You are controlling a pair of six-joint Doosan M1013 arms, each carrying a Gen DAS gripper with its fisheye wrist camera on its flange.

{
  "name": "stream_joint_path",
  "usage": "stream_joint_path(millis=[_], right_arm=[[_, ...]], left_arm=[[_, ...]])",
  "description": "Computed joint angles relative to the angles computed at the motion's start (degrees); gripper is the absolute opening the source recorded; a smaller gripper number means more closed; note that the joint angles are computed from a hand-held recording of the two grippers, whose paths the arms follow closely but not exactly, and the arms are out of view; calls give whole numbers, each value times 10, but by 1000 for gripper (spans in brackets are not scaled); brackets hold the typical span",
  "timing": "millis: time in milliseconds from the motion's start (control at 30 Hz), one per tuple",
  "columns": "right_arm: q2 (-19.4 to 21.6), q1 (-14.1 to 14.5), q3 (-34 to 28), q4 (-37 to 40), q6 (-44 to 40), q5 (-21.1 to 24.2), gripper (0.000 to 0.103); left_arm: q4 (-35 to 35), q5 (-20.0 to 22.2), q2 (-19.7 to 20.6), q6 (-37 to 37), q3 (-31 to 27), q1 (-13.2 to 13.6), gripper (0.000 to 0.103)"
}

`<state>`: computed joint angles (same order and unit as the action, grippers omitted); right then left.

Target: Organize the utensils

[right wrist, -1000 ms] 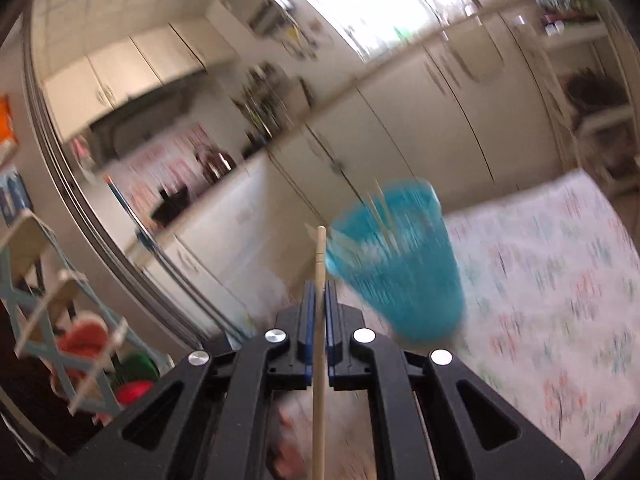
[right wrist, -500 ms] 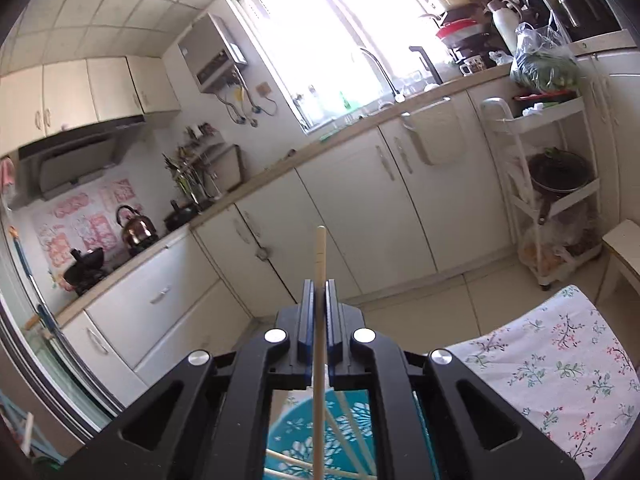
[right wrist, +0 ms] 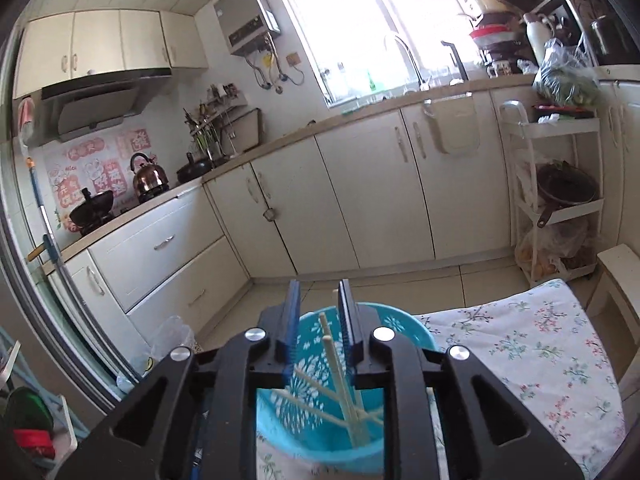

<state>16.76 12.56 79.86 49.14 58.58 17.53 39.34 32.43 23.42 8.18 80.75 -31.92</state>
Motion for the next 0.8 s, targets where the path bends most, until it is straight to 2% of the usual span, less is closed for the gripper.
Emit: stream_joint_path(millis=[67, 133, 267, 367, 467, 800], right_arm=[[-26, -3, 38, 60, -73, -9, 25], [-52, -7, 77, 66, -90, -4, 27], [-79, -7, 136, -78, 35, 37, 29], [-77, -4, 151, -172, 131, 65, 29], [-66, -2, 149, -220, 184, 91, 29], [-39, 11, 123, -275, 219, 141, 29]], left_arm=[[-2, 2, 1, 2, -1, 0, 87], [-2, 5, 2, 2, -3, 0, 87], [4, 10, 1, -4, -2, -2, 88], [5, 16, 2, -4, -3, -3, 88], [7, 20, 2, -4, -5, -3, 89], [7, 16, 0, -4, -2, -3, 90]])
